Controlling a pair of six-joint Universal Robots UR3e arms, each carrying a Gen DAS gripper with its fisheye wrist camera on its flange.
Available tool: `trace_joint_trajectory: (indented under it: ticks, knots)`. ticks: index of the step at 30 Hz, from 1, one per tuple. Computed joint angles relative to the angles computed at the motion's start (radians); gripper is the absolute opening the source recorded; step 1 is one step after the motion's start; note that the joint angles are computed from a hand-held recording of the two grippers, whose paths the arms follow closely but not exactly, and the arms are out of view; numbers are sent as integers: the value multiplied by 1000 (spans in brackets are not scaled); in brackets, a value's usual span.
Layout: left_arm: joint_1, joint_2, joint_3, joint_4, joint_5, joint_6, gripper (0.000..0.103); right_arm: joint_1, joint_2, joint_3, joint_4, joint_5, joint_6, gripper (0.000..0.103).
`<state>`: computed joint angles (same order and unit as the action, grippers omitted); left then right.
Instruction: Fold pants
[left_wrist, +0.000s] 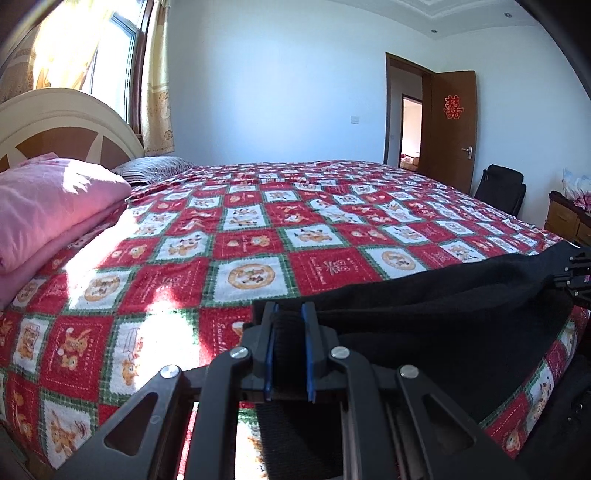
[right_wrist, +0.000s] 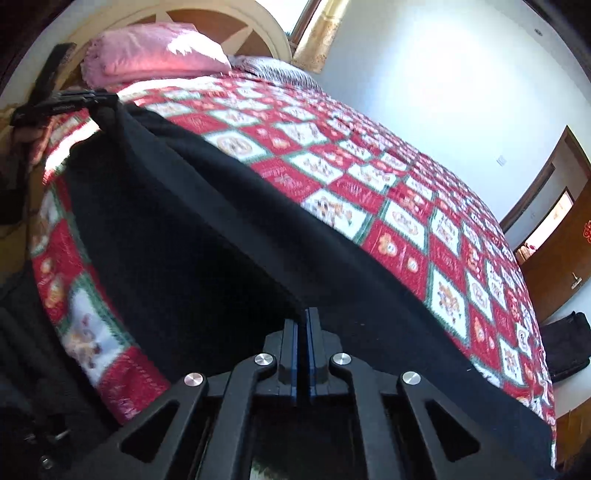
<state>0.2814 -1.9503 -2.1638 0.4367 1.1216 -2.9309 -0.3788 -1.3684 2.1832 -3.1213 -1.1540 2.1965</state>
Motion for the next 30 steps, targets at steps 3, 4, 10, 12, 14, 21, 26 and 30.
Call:
trace_joint_trajectory:
  ticks: [3,4,10,12,14,21,26,30]
  knots:
    - [35,24,-50,1,-44,49,14,-70,-114,49,136,88,-65,3]
    - [45,29,-74,4,-55,68,14,-87,-142,70,173,104,-95,3]
    - [100,25,-205,65,-98,124,16,-67,-72,152,101,39,-152,3]
    - [114,38,-237,91,-115,125,16,-69,-66,162,87,41,-146,3]
    - [113,48,-247,99,-113,130,16,-71,-77,151,104,52,-138,3]
    - [143,52,-293,118,-137,161,18,-72,-75,159,108,32,-157,3]
    - [237,120,-403,118,-167,225,46,-63,-48,168,58,18,-169,5]
    - [355,163,-482,142,-172,233,61,-65,-83,172,103,6,-211,12]
